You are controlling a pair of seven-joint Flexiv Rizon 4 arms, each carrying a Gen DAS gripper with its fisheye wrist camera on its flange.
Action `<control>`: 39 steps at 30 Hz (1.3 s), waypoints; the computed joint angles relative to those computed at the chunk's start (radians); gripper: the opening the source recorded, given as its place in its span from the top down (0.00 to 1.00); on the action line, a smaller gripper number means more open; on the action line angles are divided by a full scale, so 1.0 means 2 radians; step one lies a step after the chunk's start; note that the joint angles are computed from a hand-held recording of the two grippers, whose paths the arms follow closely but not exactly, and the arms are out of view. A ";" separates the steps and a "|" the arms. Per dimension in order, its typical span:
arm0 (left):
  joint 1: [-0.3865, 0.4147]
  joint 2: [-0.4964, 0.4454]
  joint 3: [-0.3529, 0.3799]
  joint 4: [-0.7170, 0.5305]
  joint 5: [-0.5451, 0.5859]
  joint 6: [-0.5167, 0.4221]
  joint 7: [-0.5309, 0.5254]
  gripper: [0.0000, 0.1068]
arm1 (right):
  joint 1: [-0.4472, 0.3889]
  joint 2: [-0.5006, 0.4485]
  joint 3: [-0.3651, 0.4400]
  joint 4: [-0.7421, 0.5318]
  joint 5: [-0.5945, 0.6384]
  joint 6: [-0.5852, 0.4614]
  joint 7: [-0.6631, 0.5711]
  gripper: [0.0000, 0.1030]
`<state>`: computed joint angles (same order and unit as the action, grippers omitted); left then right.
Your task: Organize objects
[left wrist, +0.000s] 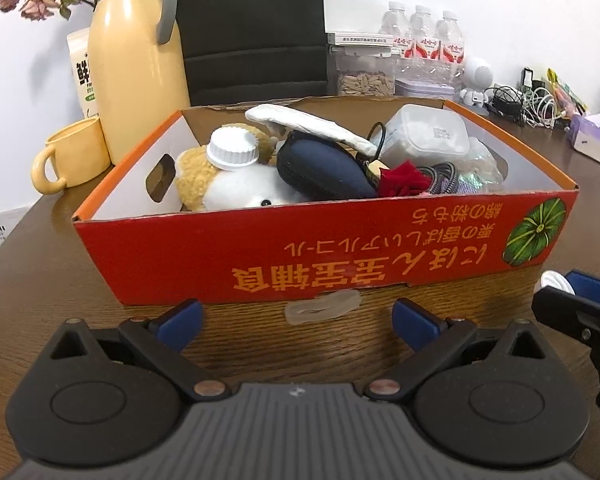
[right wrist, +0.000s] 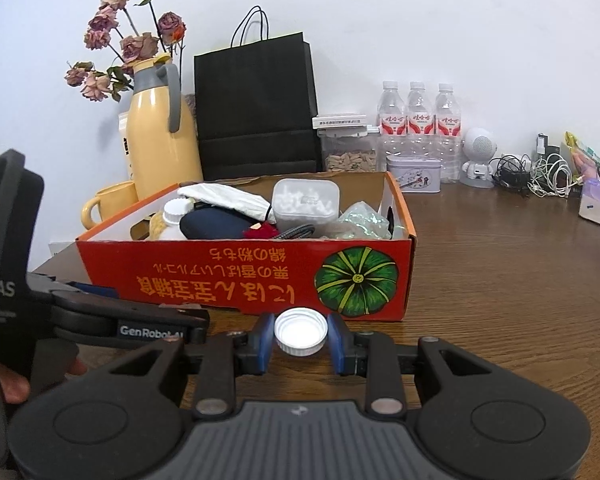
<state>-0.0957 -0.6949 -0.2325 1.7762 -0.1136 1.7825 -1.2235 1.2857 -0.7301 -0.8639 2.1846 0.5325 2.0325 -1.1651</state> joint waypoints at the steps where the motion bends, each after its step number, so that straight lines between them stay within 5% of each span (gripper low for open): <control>1: 0.000 -0.001 -0.001 -0.001 -0.002 -0.002 -0.002 0.04 | 0.000 0.000 0.000 0.000 0.001 -0.001 0.001 0.73; 9: 0.020 -0.002 -0.030 0.000 -0.002 -0.015 0.002 0.28 | 0.000 -0.001 0.001 0.000 -0.001 0.003 0.002 0.74; 14: 0.039 0.000 -0.052 0.013 0.010 -0.001 0.005 0.70 | -0.001 0.001 0.003 -0.002 0.002 0.002 -0.003 0.73; 19: 0.054 0.002 -0.066 0.026 0.030 0.016 0.009 0.89 | -0.005 0.004 0.010 -0.003 0.002 0.006 -0.006 0.74; 39: 0.232 0.020 -0.214 0.113 0.185 0.092 -0.066 0.96 | -0.002 0.002 0.016 -0.011 0.025 0.016 -0.038 0.73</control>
